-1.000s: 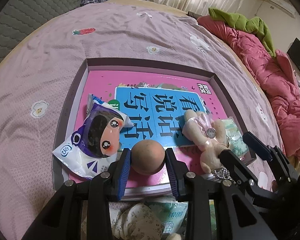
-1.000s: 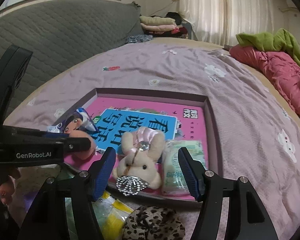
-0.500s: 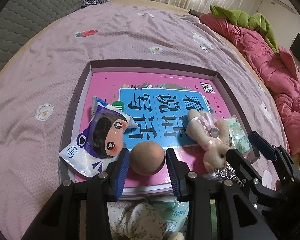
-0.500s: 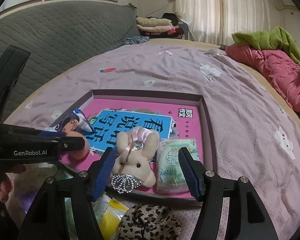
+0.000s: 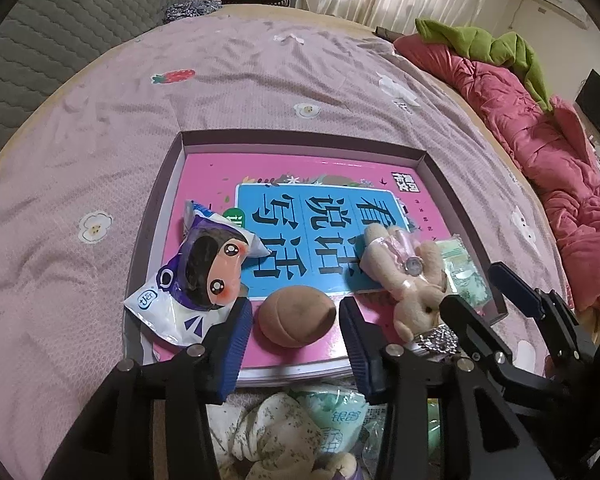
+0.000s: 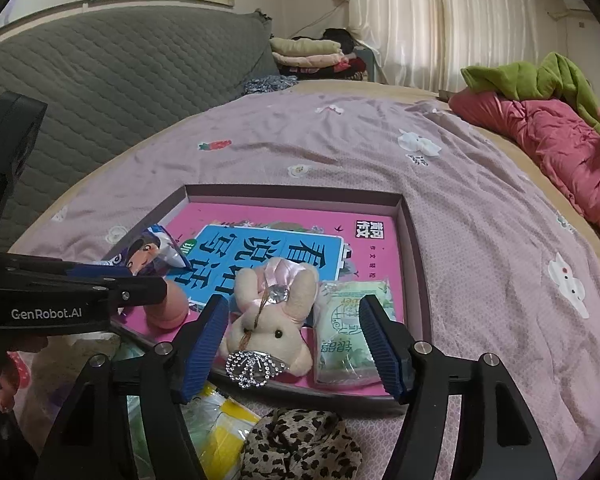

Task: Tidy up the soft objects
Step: 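Withdraw both tools from the box back toward the pile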

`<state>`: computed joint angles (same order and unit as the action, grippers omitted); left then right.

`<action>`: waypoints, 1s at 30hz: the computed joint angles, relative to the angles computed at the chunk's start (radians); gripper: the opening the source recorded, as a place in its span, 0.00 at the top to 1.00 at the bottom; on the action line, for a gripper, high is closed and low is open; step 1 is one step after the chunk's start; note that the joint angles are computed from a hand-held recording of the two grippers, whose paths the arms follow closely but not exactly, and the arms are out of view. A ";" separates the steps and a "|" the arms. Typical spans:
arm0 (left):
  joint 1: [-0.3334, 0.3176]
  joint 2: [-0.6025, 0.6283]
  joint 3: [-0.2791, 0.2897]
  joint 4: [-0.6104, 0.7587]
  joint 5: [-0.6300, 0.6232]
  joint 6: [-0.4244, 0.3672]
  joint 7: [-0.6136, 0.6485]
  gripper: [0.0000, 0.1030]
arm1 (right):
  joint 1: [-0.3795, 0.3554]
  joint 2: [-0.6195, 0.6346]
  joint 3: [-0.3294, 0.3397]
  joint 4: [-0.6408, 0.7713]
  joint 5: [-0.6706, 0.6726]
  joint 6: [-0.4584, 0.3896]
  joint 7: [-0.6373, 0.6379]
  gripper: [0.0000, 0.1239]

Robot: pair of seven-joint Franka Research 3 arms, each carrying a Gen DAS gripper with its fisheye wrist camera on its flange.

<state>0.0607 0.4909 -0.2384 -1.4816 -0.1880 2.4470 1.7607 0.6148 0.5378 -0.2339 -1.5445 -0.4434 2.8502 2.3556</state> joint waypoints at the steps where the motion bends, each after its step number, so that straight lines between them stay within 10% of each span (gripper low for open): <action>1: 0.001 -0.003 -0.001 -0.003 -0.002 0.002 0.001 0.56 | 0.001 -0.001 0.000 0.000 0.000 0.000 -0.001 0.42; 30: 0.055 -0.168 -0.014 -0.212 -0.188 0.166 0.102 0.38 | 0.038 -0.092 -0.057 -0.095 -0.225 0.032 0.235 0.40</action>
<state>0.1152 0.3228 -0.2523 -1.6933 -0.3757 2.6130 1.8626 0.6528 0.4453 -0.2907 -1.6392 -0.6684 2.8826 2.5903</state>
